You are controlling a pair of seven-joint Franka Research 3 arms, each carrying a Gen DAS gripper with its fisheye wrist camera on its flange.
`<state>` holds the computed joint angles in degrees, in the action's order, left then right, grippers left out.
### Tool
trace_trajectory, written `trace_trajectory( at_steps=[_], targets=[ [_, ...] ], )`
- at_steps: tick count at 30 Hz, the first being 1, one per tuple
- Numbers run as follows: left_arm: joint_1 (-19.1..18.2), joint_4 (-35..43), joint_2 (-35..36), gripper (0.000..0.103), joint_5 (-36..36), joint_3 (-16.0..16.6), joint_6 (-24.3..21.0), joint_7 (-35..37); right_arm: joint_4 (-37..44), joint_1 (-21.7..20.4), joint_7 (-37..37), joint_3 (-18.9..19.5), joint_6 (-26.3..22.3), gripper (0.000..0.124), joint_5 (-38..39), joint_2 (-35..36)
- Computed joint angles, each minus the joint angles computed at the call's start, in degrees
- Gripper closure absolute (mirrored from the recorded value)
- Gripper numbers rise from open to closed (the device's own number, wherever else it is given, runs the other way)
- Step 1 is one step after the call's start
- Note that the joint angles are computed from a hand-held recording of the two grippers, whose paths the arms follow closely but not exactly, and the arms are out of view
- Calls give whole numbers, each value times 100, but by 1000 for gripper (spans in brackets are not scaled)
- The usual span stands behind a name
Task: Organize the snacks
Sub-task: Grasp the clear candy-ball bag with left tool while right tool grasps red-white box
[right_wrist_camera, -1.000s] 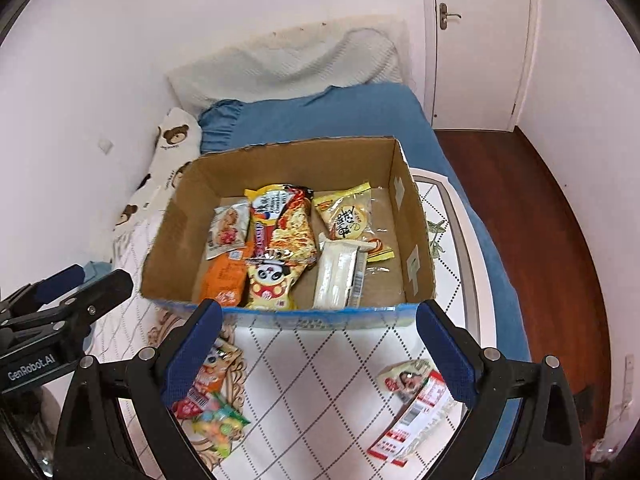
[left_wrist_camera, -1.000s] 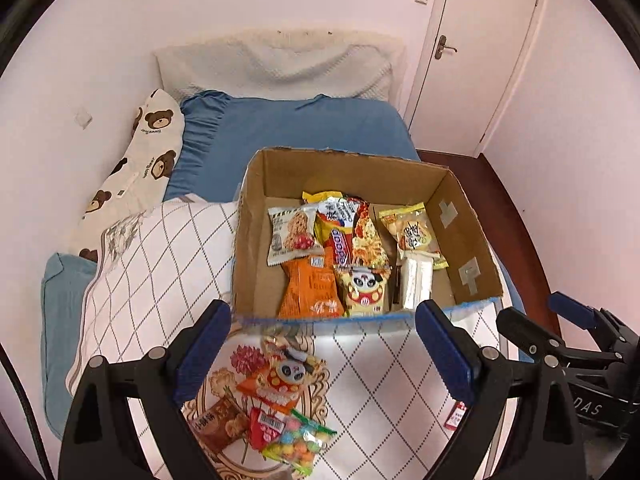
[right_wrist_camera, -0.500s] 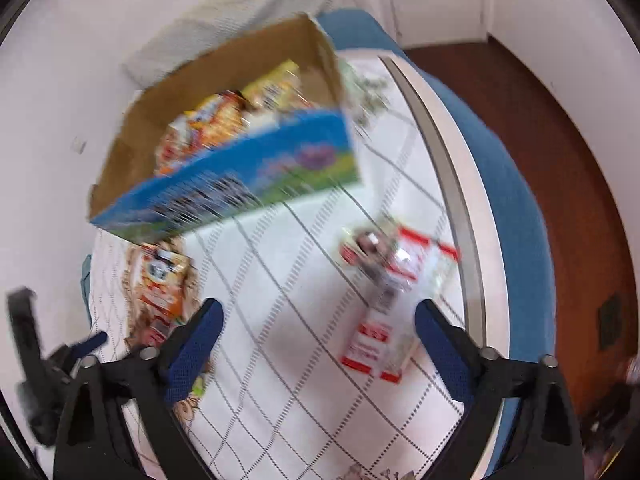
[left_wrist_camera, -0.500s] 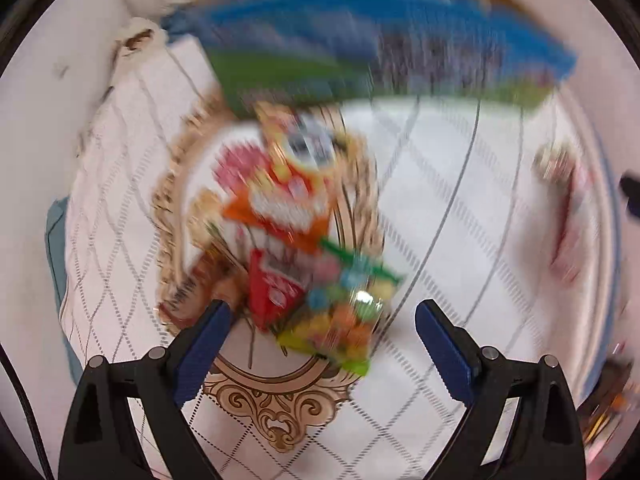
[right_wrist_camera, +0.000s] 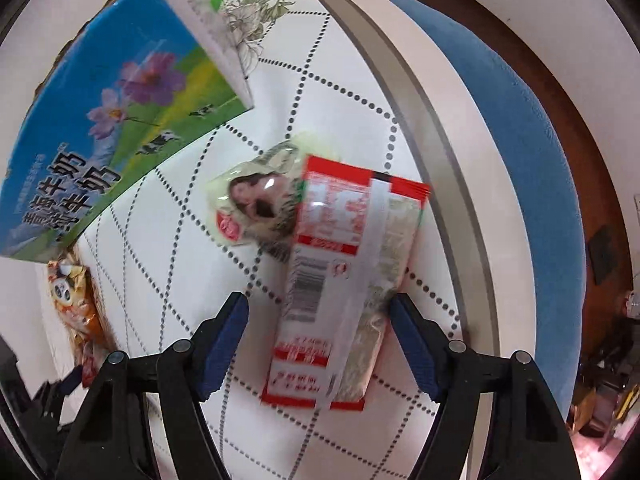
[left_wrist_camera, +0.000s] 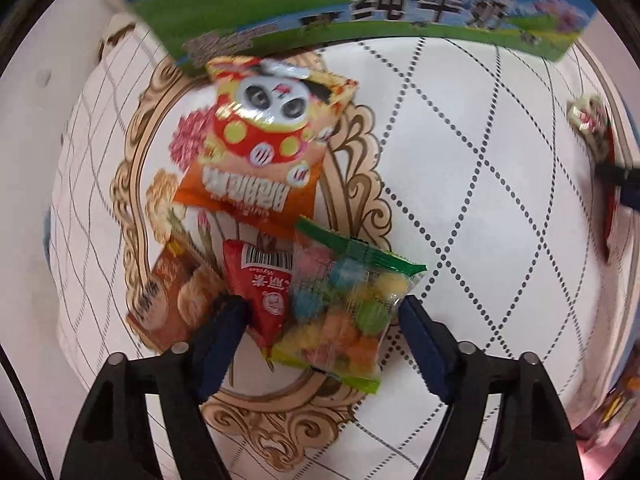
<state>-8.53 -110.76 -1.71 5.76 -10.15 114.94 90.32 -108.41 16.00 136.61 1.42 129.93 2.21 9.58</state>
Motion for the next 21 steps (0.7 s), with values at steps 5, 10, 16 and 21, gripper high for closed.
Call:
trace_trajectory(
  at_steps=[5,10,16,21],
  targets=[
    [174,-75,-188,29,-934,182,-434,-178,-93,71,-511,125,-112,63,82,-79],
    [262,-373,-361,29,-1203,227,-673,-154,-330,167,-1186,257,-199,63,418,-257],
    [65,-286,-494,28,-421,34,-323,127,-755,63,-1102,186,66,46,798,-655],
    [-82,60,38,24,-1,-65,-581,420,-616,10,-1219,197,-14,45,870,-470]
  ],
)
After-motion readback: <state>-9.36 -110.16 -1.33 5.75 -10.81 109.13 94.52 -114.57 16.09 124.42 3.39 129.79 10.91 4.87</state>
